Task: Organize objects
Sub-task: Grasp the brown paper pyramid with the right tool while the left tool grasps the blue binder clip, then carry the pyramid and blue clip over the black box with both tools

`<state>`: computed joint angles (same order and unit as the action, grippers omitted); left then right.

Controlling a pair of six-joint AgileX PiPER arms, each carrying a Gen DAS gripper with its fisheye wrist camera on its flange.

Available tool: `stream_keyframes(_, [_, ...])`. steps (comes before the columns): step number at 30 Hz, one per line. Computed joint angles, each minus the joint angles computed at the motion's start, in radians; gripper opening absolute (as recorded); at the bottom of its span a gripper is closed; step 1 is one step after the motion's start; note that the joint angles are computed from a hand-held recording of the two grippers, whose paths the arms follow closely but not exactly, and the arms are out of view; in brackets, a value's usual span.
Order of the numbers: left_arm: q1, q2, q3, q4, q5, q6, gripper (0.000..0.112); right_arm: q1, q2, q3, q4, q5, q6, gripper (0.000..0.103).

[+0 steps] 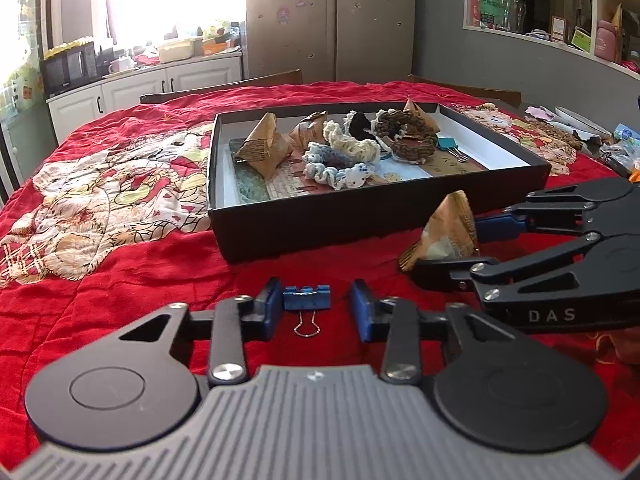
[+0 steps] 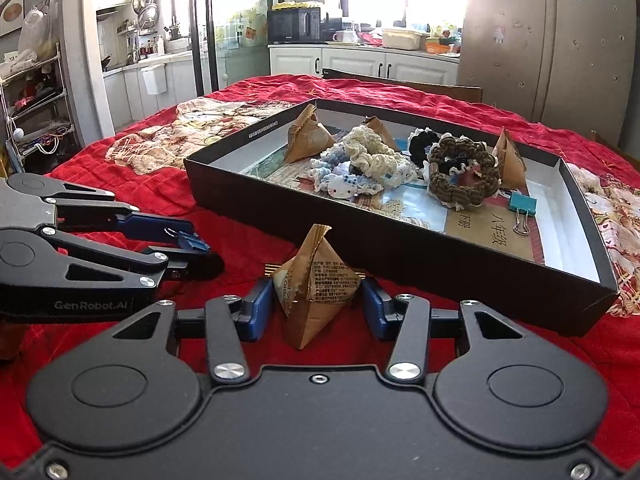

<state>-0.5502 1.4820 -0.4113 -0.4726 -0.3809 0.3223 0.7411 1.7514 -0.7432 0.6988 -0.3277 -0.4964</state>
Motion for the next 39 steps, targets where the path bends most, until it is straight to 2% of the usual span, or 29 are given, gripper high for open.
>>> stream_keyframes(4, [-0.007,0.0,0.001,0.015,-0.001,-0.009,0.028,0.0,-0.001,0.001,-0.002,-0.001,0.003,0.043])
stream_keyframes(13, [-0.014,-0.005,0.004,0.0,-0.003,0.0,0.027,0.003,-0.011,0.013,-0.037,-0.004,0.046,0.039])
stream_keyframes(22, [-0.026,-0.041,0.01,-0.032,0.022,0.029,0.027,-0.01,-0.057,0.049,-0.169,0.013,0.173,0.038])
stream_keyframes(29, [-0.052,-0.11,0.009,-0.112,0.056,0.106,0.027,-0.009,-0.114,0.085,-0.18,0.007,0.185,0.038])
stream_keyframes(39, [-0.125,-0.191,-0.035,-0.345,0.065,0.354,0.027,-0.008,-0.231,0.134,-0.134,0.008,0.123,0.038])
